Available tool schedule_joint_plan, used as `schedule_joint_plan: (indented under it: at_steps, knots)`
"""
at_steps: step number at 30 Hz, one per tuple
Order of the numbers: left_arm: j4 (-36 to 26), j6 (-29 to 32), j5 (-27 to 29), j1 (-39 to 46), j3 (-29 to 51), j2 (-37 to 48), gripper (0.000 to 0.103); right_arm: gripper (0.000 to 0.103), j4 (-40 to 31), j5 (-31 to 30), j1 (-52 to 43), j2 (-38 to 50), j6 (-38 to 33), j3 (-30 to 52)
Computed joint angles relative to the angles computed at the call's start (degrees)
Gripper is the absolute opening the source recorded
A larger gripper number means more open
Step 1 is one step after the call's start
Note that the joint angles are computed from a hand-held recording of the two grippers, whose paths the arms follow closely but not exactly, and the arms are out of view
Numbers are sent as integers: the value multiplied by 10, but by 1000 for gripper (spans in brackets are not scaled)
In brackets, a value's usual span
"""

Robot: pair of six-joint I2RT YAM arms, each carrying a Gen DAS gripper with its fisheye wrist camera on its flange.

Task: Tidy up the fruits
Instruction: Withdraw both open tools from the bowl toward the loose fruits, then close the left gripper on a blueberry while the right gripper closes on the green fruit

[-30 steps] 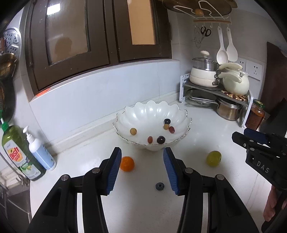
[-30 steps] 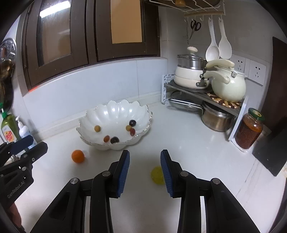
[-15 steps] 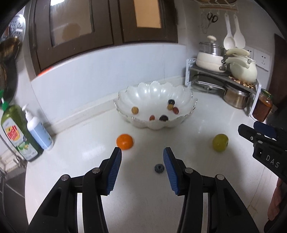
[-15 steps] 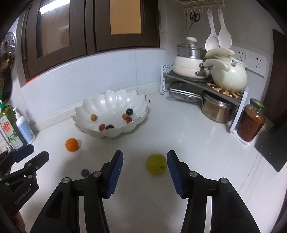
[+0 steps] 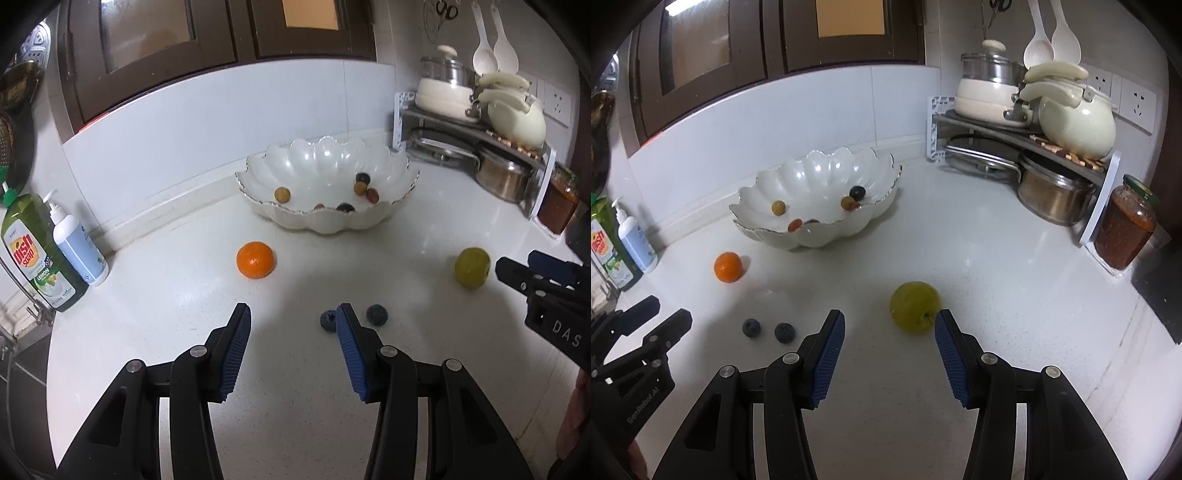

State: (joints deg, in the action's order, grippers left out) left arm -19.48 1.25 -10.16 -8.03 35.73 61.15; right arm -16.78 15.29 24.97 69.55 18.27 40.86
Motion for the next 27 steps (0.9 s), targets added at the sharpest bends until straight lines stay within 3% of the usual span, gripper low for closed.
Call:
schedule_joint_plan:
  at_steps: [27]
  knots:
    - [34,-55,-4,-26,31,153,47,52,37,-95,-85,127,-42,29]
